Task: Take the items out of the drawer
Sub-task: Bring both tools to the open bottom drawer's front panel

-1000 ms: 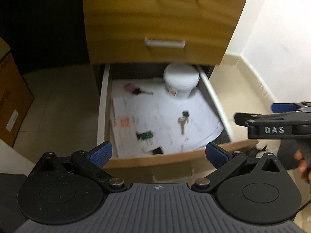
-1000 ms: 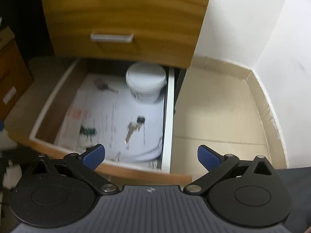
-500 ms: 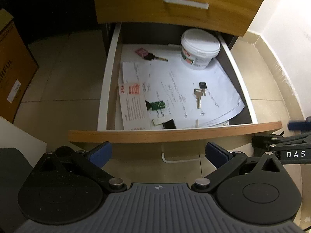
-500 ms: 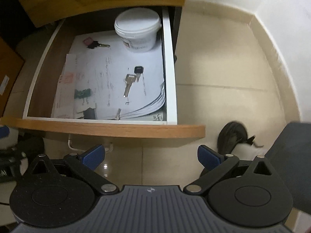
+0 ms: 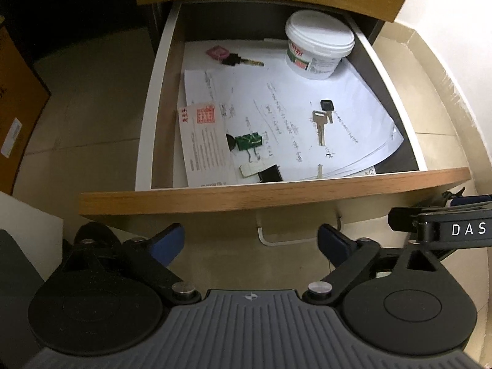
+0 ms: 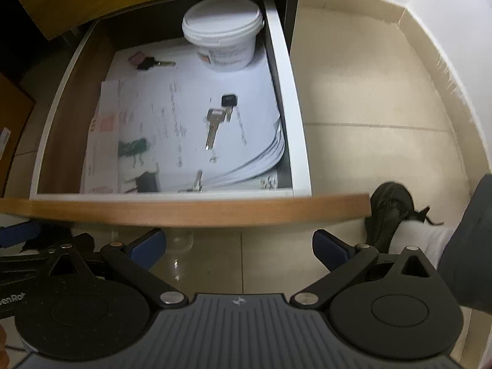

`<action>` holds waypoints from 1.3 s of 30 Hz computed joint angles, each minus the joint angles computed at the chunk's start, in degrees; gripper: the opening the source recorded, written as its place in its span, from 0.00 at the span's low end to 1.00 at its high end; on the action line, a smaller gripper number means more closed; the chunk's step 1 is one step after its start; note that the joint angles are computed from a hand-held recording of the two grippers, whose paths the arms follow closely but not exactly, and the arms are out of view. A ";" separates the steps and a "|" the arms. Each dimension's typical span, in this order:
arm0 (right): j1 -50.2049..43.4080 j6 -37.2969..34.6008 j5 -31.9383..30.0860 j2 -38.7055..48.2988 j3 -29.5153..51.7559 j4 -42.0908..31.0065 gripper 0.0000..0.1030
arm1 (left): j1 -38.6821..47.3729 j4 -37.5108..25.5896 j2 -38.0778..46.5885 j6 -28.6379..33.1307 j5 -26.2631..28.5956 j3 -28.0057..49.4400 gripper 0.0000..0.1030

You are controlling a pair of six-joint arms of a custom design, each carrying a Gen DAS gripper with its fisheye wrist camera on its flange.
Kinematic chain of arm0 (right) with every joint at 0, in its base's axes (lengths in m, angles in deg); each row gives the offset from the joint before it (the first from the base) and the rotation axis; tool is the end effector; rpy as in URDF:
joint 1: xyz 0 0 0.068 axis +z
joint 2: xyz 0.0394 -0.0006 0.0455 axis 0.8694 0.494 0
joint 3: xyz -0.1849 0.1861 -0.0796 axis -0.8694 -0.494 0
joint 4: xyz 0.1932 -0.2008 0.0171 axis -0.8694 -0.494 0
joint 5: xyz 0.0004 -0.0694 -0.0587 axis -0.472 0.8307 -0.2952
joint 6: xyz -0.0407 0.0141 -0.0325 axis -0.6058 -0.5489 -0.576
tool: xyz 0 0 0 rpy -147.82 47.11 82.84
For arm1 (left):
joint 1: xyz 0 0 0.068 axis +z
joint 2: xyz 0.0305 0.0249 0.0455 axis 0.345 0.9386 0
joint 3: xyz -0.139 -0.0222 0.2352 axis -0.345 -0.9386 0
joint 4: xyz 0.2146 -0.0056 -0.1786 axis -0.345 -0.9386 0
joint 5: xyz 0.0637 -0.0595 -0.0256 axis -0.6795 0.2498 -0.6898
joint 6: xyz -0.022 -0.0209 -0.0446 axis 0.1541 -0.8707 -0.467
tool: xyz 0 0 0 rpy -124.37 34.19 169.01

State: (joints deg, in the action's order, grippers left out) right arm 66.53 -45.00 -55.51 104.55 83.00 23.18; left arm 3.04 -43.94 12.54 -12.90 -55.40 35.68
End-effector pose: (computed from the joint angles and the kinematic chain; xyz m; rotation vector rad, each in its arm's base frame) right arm 0.2974 0.0336 0.1915 -0.2222 2.8053 0.0783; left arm 0.2407 -0.0706 0.1846 -0.2074 2.7268 -0.0729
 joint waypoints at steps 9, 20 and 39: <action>0.23 -1.10 -0.42 -0.05 -1.47 2.80 0.99 | 1.99 2.42 0.43 -2.99 0.03 -1.37 0.66; 1.32 -0.36 0.51 2.06 -0.73 8.66 0.99 | 3.87 7.20 2.93 -1.30 0.72 -1.13 0.62; 1.57 1.10 -1.92 11.65 8.55 16.36 0.99 | 7.93 18.69 6.86 6.27 1.89 -2.01 0.47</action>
